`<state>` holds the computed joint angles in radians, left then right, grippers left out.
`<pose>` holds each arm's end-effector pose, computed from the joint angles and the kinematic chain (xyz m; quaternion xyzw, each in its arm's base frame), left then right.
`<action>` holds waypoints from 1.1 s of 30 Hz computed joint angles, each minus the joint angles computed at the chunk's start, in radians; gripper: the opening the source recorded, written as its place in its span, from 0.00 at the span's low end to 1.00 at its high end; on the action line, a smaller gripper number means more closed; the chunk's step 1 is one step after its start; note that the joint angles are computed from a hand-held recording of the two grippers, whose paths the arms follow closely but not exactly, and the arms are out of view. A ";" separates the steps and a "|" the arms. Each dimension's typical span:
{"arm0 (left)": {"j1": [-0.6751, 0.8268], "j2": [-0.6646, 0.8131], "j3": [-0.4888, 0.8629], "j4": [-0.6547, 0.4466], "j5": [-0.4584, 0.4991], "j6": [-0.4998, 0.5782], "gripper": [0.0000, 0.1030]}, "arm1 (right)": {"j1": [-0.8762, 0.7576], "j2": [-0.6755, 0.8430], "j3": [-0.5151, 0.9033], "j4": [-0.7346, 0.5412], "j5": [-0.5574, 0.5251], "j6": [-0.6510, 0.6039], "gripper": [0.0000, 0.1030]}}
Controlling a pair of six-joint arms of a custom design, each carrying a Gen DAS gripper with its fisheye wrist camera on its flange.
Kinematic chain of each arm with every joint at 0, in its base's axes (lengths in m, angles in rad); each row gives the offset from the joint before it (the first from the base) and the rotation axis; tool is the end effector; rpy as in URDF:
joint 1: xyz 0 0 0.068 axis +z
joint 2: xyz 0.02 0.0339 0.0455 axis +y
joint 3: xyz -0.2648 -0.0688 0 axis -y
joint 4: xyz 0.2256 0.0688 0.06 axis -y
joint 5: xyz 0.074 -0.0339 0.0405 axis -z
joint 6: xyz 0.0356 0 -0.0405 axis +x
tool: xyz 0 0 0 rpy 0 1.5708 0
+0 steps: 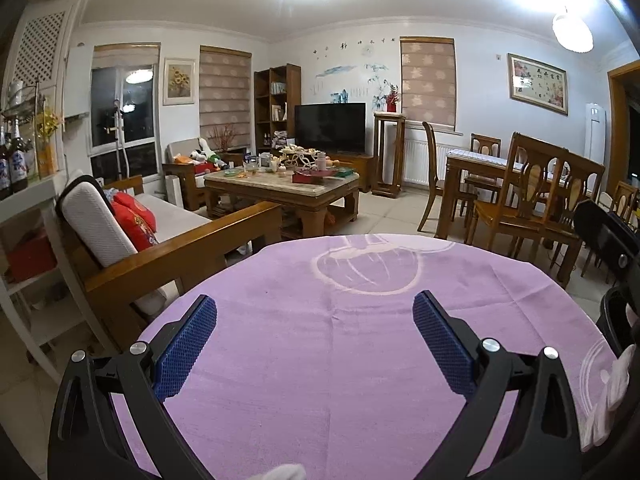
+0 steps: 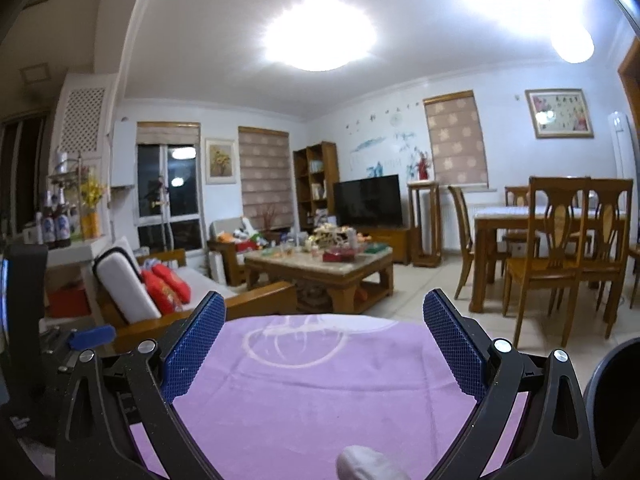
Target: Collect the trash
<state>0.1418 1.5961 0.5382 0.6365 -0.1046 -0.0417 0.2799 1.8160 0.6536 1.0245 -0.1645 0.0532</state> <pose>0.2861 0.0446 0.1663 -0.1051 0.8321 0.0710 0.5400 0.3223 0.0987 0.1722 -0.1386 0.7407 0.1696 0.6352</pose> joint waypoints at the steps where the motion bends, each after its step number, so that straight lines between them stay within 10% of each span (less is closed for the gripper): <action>1: -0.004 0.000 0.000 -0.007 0.002 -0.002 0.95 | -0.006 0.001 0.003 -0.009 -0.001 -0.006 0.95; 33: -0.004 0.004 -0.021 0.030 -0.001 0.003 0.95 | 0.017 0.007 -0.017 -0.009 0.018 -0.019 0.95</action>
